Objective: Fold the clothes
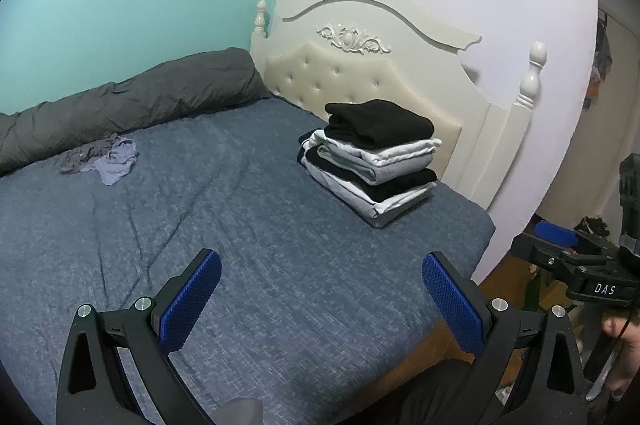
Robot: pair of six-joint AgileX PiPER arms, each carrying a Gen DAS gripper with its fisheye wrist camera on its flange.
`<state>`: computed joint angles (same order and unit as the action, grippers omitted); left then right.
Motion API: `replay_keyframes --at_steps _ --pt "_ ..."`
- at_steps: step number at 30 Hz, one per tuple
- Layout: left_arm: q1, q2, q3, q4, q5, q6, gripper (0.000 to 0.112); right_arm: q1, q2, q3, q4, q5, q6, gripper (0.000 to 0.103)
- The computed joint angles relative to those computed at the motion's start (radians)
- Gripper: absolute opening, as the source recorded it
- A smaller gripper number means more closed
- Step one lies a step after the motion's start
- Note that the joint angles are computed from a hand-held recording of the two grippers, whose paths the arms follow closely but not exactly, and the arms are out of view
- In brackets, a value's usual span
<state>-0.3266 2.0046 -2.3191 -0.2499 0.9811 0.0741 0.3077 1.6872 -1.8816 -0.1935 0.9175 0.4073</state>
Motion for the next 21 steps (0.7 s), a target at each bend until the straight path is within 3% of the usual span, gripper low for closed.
replay_keyframes --at_steps 21 --pt "-0.011 -0.032 0.04 0.003 -0.015 0.024 0.103 0.016 -0.036 0.045 -0.034 -0.024 0.024 0.099"
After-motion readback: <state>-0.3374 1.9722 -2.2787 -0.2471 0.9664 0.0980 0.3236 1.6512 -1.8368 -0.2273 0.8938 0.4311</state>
